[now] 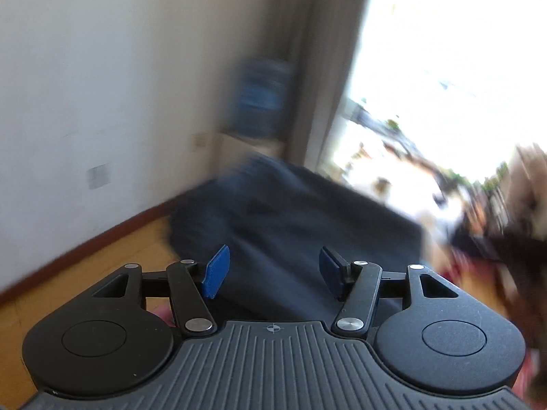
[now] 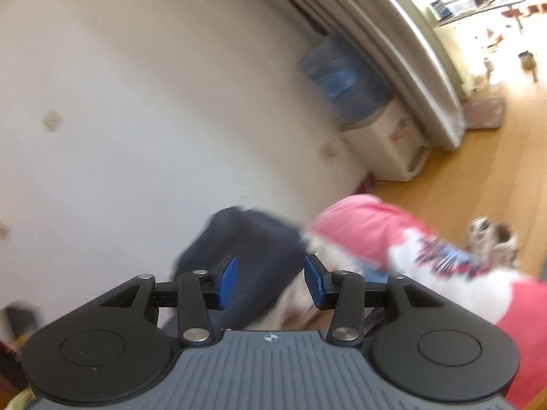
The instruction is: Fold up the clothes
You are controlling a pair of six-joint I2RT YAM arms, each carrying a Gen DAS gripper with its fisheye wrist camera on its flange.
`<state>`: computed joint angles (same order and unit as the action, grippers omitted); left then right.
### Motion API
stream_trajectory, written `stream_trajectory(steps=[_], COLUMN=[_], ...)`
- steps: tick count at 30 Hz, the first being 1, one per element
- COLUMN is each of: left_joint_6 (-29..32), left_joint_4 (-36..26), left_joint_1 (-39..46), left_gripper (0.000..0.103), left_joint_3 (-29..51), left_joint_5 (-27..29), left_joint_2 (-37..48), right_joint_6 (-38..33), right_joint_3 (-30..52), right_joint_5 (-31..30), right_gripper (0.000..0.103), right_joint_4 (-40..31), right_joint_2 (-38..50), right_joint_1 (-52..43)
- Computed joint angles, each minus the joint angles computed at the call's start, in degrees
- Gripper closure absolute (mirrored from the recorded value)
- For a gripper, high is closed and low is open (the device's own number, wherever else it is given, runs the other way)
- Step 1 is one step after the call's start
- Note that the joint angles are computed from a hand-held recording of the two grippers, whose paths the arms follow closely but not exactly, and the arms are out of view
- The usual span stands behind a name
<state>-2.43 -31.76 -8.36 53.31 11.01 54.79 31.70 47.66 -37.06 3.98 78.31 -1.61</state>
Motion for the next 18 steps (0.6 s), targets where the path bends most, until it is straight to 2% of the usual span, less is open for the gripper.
stream_trajectory(steps=[4,6,7,8,10,13,15,18], left_joint_6=[3.6,5.2,6.1,7.1,8.8,10.1,10.7,10.4], left_joint_4=[3.9,7.2,8.8,9.8,11.0,11.1,10.9,10.5], left_joint_1=[-16.3,-22.7,-24.7,-25.7,-26.6,-23.9,-20.6,-19.5], left_gripper=[0.036,0.036,0.038,0.040,0.058,0.065,0.066,0.068], left_joint_3=[-6.8,-9.7,-10.7,-11.3,-11.5,-12.5,-13.1,-13.5], left_joint_5=[-9.9,-17.7,-21.0,-23.2,-26.4,-23.3,-19.2,-17.0], left_joint_2=[-4.2,-3.8,-3.0,-2.0,0.6,-1.0,-2.6,-3.7], right_joint_6=[-2.3,-4.6,-5.3,-5.9,-7.2,-6.2,-4.1,-2.3], right_joint_3=[7.2,8.9,9.2,9.4,9.1,4.9,1.0,-2.7], right_joint_5=[-4.1,-1.9,-1.1,-0.7,0.4,1.0,1.4,3.3], right_gripper=[0.057,0.057,0.060,0.064,0.092,0.094,0.094,0.094], right_joint_4=[-4.6,-7.1,-7.2,-7.0,-6.1,0.1,5.0,8.5], right_joint_2=[8.1,9.3,9.7,10.1,10.3,7.2,4.2,3.5], right_joint_1=[-0.3,1.2,1.9,2.5,3.6,3.6,3.1,2.9])
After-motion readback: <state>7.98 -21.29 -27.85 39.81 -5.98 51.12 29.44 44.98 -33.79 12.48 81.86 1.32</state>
